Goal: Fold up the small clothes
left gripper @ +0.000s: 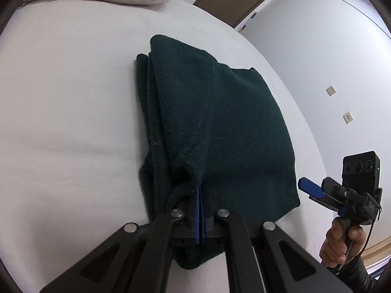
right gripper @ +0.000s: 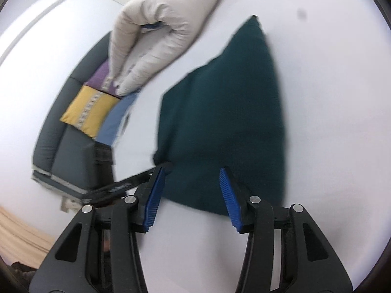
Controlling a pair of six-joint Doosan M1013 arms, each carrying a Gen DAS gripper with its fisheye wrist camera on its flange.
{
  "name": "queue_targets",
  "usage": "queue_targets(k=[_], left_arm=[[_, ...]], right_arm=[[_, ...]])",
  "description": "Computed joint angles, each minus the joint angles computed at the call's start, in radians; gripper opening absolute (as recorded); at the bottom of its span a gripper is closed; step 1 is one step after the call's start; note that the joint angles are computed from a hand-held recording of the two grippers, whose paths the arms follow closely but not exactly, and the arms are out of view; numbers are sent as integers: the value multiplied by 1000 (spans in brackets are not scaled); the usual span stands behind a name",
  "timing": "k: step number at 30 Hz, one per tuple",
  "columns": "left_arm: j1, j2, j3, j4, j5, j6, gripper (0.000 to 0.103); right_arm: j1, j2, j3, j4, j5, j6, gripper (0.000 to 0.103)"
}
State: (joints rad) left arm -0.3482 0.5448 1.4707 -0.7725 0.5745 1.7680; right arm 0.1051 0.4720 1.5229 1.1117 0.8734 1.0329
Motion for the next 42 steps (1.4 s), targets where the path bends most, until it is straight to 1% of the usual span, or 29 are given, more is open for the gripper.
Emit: queue_targets(k=[1, 2, 3, 4, 5, 7, 8, 9, 10, 11, 13, 14, 17, 19, 20, 22, 23, 25, 27, 30, 31, 33, 34, 35, 36, 37, 38, 40, 42], left_arm=[[-1, 0, -1, 6, 0, -8, 4], [-3, -3, -1, 15, 1, -21, 4], [-4, -5, -2, 20, 2, -30, 4], [-5, -5, -6, 33, 5, -47, 4], [-9, -10, -9, 69, 5, -79, 4], [-20, -23, -17, 150, -3, -140, 9], [-26, -31, -19, 176, -11, -155, 15], [-29, -40, -19, 176, -24, -148, 19], [-35, -49, -21, 186, -43, -148, 26], [-41, -55, -26, 211, -60, -162, 33], [-54, -56, -44, 274, -92, -193, 41], [-58, -46, -64, 314, -91, -227, 42], [-55, -1, -114, 363, -56, -280, 42], [-48, 26, -127, 431, -23, -353, 40], [-42, 33, -120, 404, -31, -338, 34], [-27, 25, -78, 264, -91, -228, 29], [-18, 22, -65, 187, -99, -167, 28], [-8, 17, -55, 123, -94, -123, 28], [-9, 11, -61, 147, -84, -160, 28], [-20, 0, -63, 217, -113, -200, 34], [-23, 4, -71, 240, -117, -215, 36], [-23, 18, -91, 288, -105, -255, 36], [-18, 32, -105, 284, -85, -258, 36], [-15, 39, -110, 275, -78, -256, 33], [-10, 45, -114, 259, -78, -249, 29], [-4, 51, -116, 230, -79, -235, 24], [0, 55, -117, 208, -80, -221, 22], [4, 59, -115, 172, -84, -183, 21], [9, 52, -101, 125, -91, -138, 21]], right_arm=[[4, 2, -6, -29, 1, 13, 46], [11, 7, -15, -92, -7, 51, 49], [20, 18, -32, -189, -4, 121, 50], [23, 30, -45, -241, 9, 160, 46], [23, 35, -44, -249, 13, 167, 42], [15, 29, -39, -202, 14, 144, 42], [9, 24, -36, -158, 15, 119, 44], [7, 20, -36, -131, 11, 98, 44], [6, 17, -40, -114, 4, 82, 44], [6, 20, -52, -103, 0, 75, 44], [6, 37, -94, -89, 9, 90, 44], [9, 48, -114, -85, 11, 95, 44], [13, 90, -185, -105, 31, 125, 46], [12, 125, -223, -161, 34, 213, 46], [3, 138, -225, -130, 45, 213, 42], [-12, 142, -215, -67, 57, 171, 40], [-14, 141, -215, -68, 56, 155, 41], [-13, 141, -223, -89, 53, 145, 43], [-15, 144, -240, -83, 41, 160, 45], [-19, 164, -301, -86, 25, 184, 46], [-18, 179, -334, -103, 30, 206, 47], [-15, 226, -419, -120, 65, 240, 47], [-13, 247, -455, -137, 85, 268, 48], [-7, 269, -493, -171, 101, 308, 52], [1, 299, -543, -257, 121, 386, 53], [6, 315, -568, -298, 125, 423, 53], [7, 329, -579, -313, 112, 440, 53], [4, 335, -575, -319, 73, 462, 53], [-4, 329, -552, -285, 38, 465, 53]])
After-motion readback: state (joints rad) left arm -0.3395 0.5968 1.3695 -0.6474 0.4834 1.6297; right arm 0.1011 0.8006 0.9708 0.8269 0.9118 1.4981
